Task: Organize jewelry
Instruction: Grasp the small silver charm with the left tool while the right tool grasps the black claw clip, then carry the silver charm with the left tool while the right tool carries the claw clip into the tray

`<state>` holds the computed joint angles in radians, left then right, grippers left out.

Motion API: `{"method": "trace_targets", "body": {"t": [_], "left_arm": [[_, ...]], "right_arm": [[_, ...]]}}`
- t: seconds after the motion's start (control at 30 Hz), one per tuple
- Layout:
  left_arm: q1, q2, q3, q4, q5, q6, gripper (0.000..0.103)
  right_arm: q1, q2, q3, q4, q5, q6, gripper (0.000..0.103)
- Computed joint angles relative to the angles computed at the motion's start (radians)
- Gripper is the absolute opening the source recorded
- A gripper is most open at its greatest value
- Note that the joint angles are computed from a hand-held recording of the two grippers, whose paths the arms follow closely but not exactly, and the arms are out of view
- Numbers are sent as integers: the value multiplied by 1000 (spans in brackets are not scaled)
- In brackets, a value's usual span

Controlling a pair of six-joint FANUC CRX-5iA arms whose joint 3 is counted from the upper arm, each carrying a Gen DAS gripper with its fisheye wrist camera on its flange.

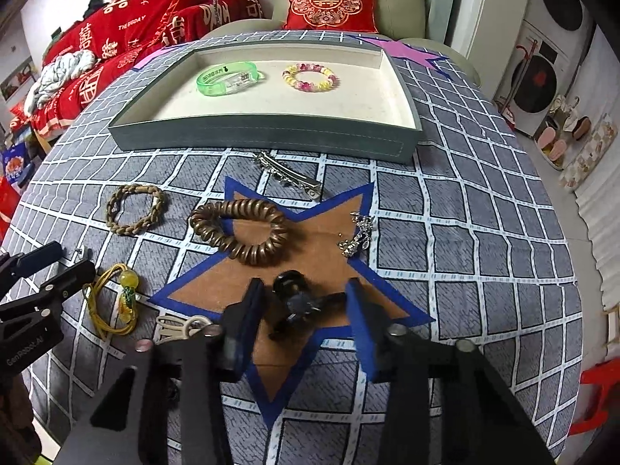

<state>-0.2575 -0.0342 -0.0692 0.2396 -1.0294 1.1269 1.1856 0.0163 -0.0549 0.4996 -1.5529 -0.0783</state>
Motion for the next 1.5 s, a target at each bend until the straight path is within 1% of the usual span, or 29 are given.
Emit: {"method": "trace_targets", "body": {"t": [0.03,0.07,0.1,0.17,0.23,0.3,0.47,0.67,0.9,1.03,1.23,1.43,1.5], "left_arm": [[1,0,0,2,-1,-1,62],[2,-3,-3,6,2,-4,54],[5,-5,-7,12,4,-12,48],[12,-9,-13,27,2,-28,31],[24,-8,-20,56,-2,-53,20],[41,-8,-28,91,-12,-65,20],[66,-16,-40,138,-23,-80,20],[88,-35,-37,187,-22,-121,20],[90,-39,5,239,-20,-162,20],[79,-17,50,266,-29,-174,20],[54,24,132,293,-25,-198,20],[13,111,257,277,-18,-172,20],[-2,155,313,263,-20,-154,20]], "right_arm": [[1,0,1,-1,-1,0,40],[1,0,1,-1,-1,-1,40],[2,-1,-1,0,0,-4,40],[5,-2,-2,1,-3,-10,40],[10,-1,-1,2,-9,-16,40],[16,-4,-5,4,-10,-27,40],[34,-35,-25,11,3,-72,40],[50,-90,-60,33,43,-125,40],[62,-128,-64,67,40,-135,40],[60,-141,-52,94,29,-128,40],[25,-157,-30,147,25,-93,40],[-63,-145,16,166,44,9,40],[-103,-133,34,173,60,54,40]]}}
